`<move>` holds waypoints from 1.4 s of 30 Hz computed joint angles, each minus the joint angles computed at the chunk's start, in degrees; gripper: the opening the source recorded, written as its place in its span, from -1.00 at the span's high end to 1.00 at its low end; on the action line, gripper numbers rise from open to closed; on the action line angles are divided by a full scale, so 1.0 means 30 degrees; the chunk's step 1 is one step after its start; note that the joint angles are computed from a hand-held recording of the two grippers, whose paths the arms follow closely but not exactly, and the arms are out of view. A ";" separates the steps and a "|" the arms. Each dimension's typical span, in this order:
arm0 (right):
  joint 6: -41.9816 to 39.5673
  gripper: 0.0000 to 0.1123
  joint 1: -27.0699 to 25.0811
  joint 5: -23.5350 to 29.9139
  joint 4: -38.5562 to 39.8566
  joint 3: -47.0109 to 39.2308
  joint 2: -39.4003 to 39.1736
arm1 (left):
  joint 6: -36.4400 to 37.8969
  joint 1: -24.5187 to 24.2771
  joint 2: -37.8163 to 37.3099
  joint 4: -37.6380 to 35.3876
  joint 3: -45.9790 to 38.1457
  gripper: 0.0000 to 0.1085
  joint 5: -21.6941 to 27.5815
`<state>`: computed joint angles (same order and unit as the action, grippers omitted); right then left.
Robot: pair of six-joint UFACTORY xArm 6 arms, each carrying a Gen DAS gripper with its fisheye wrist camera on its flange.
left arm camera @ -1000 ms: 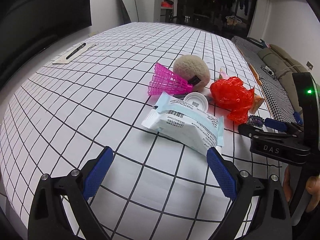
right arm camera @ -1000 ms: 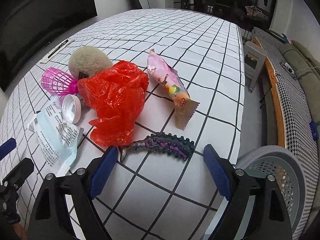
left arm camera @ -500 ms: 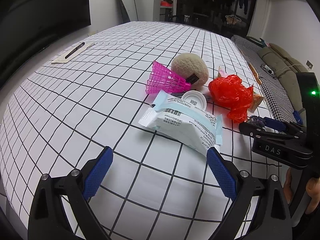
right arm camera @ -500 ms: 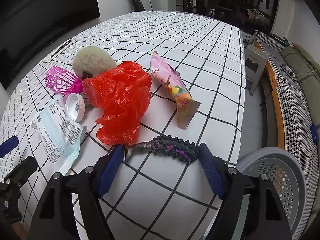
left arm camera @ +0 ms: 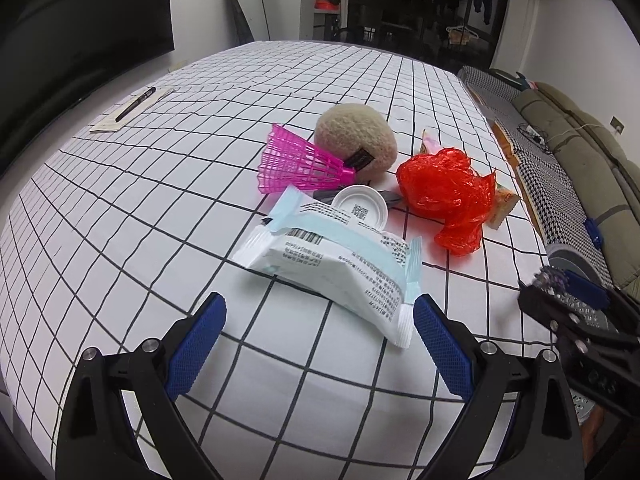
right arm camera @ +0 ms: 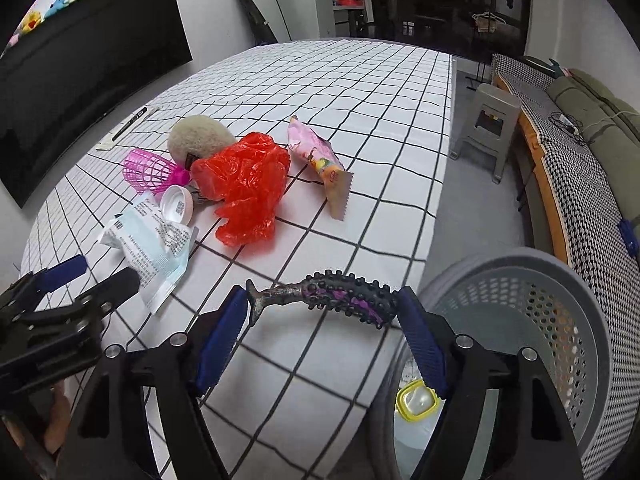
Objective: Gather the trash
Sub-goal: 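Lift the purple toy with the right gripper while the left gripper approaches the wet-wipes packet, then grasp the white-and-blue wet-wipes packet with the left gripper while the right gripper holds the toy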
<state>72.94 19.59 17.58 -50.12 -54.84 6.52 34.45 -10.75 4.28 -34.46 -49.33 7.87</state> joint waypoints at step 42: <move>0.1982 -0.31 0.0796 -0.0389 -0.1203 0.0676 -0.1031 | -0.4794 0.3059 -0.0053 0.4796 -0.0182 -0.71 -0.0701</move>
<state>78.89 21.97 16.41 -53.73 -52.81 3.43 20.07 -1.57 4.12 -20.07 -49.87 5.76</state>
